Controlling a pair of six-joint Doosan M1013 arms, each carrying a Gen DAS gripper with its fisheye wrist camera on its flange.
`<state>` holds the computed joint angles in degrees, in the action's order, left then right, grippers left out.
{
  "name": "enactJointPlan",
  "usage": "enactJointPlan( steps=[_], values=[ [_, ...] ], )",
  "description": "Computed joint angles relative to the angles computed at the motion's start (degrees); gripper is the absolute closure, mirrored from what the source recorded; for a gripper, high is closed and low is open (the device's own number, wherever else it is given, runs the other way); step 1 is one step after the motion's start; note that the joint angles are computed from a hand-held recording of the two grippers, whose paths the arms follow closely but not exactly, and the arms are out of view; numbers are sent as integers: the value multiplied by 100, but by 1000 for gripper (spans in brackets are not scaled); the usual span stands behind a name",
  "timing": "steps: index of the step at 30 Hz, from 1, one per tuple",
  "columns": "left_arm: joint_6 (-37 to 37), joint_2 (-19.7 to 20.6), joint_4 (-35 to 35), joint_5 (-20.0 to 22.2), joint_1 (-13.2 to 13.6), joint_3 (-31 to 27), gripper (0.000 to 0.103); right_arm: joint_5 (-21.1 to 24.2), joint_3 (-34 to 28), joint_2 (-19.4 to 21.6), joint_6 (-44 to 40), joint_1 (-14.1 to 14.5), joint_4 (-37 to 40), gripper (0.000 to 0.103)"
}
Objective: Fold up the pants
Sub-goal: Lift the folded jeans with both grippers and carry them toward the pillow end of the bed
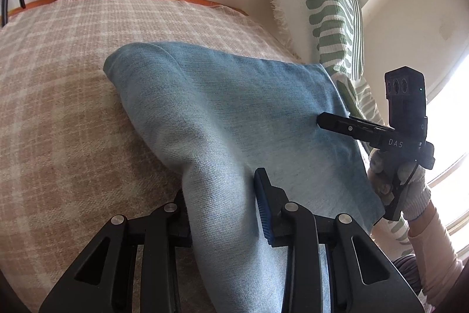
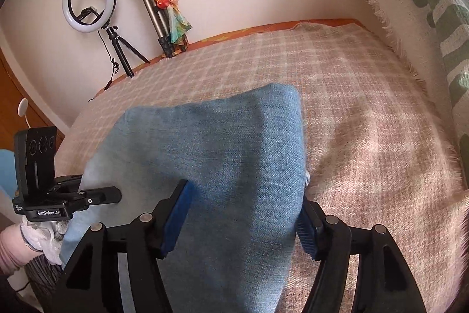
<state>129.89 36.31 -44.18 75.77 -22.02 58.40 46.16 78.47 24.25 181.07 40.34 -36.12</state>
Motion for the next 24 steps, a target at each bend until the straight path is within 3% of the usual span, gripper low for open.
enactJointPlan(
  steps=[2, 12, 13, 14, 15, 18, 21, 24],
  values=[
    [-8, 2, -8, 10, -1, -3, 72, -392, 82, -3, -8, -50, 89, 34],
    [-52, 50, -13, 149, 45, -77, 72, -643, 339, -160, -274, -62, 839, 32],
    [-38, 45, -8, 138, 45, -71, 72, -789, 390, -188, -247, -70, 877, 34],
    [-17, 46, -2, 137, 45, -72, 72, -1218, 510, -230, -256, -109, 995, 47],
    [-15, 47, -4, 134, 48, -71, 72, -1473, 546, -225, -312, -136, 1174, 47],
    [-47, 56, -23, 144, 48, -79, 72, -1491, 484, -187, -425, -106, 1118, 47],
    [-30, 49, -13, 125, 48, -68, 72, -1923, 737, -341, 154, -98, 670, 53],
    [-32, 60, -10, 137, 47, -83, 72, -1511, 555, -276, -207, -72, 815, 55]
  ],
)
